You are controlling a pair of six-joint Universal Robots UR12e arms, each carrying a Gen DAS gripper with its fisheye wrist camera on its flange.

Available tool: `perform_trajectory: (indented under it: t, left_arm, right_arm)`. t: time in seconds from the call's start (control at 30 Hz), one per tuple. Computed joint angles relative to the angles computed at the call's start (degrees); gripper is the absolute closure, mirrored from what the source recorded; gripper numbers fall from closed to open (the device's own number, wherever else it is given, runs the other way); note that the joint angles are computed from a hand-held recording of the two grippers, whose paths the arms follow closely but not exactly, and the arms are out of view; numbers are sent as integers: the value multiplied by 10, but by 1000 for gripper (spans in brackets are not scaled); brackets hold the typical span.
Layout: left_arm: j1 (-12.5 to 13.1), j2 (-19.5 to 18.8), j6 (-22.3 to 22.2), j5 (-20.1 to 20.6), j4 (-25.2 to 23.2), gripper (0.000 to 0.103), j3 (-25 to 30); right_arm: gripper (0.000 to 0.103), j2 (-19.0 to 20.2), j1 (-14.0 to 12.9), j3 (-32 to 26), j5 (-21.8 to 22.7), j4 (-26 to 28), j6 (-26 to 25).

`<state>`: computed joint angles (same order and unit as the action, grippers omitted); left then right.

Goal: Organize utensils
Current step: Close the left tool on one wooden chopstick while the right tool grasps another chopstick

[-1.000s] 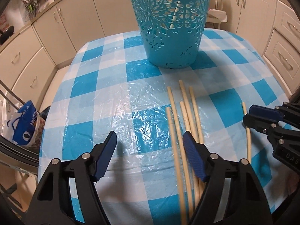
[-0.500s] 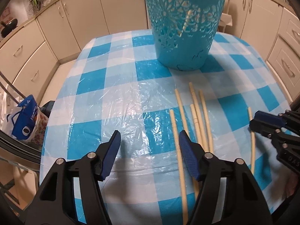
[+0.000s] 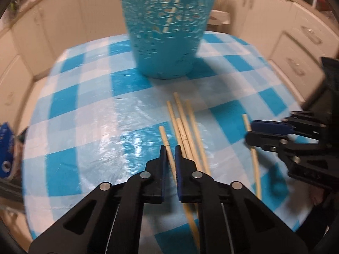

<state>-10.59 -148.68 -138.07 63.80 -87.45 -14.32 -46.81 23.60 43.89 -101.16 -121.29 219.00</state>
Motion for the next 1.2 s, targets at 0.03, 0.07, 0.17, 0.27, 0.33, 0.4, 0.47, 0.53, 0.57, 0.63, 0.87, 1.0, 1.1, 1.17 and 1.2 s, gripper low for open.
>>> perform_trajectory:
  t: [0.03, 0.07, 0.17, 0.27, 0.33, 0.4, 0.47, 0.53, 0.57, 0.63, 0.87, 1.0, 1.1, 1.17, 1.2]
  left_arm:
    - [0, -2, 17, -2, -5, 96, 5]
    - [-1, -2, 31, 1, -4, 97, 4]
    - [-4, 1, 68, 16, -1, 98, 1]
    - [-8, 0, 71, 38, 12, 98, 3]
    - [-8, -20, 56, 47, -11, 98, 45]
    - [-9, -19, 49, 58, -6, 97, 43]
    - [-12, -2, 54, 72, 24, 95, 7]
    - [-16, 8, 58, 95, 50, 92, -16]
    - [-17, 9, 57, 101, 54, 91, -18]
    - [-17, 2, 53, 103, 43, 91, -3]
    - [-12, -32, 44, 92, -25, 98, 73]
    - [-12, -23, 52, 100, -14, 97, 55]
    - [-14, -15, 58, 106, 1, 97, 37]
    - [-14, -6, 58, 107, 16, 97, 18]
    - [-14, -1, 59, 107, 23, 97, 8]
  right_arm:
    - [82, -1, 0, 1, 0, 2, 3]
    - [83, -4, -1, 5, 3, 2, 7]
    - [87, -5, -1, 7, 3, 2, 3]
    - [90, -1, -3, -2, 12, 11, -17]
    - [92, 0, -4, -7, 14, 19, -24]
    - [92, -1, -6, -10, 21, 31, -19]
    - [92, 0, -8, -14, 27, 43, -14]
    - [92, 7, -7, -32, 24, 69, -14]
    - [91, 10, -6, -41, 22, 79, -15]
    - [91, 21, -4, -64, 14, 105, -25]
    - [99, 30, -4, -92, 23, 133, -40]
    - [99, 37, -4, -107, 28, 161, -33]
    - [99, 35, -6, -104, 33, 159, -14]
    - [99, 36, -5, -105, 29, 158, -2]
    - [99, 38, -3, -107, 27, 155, 6]
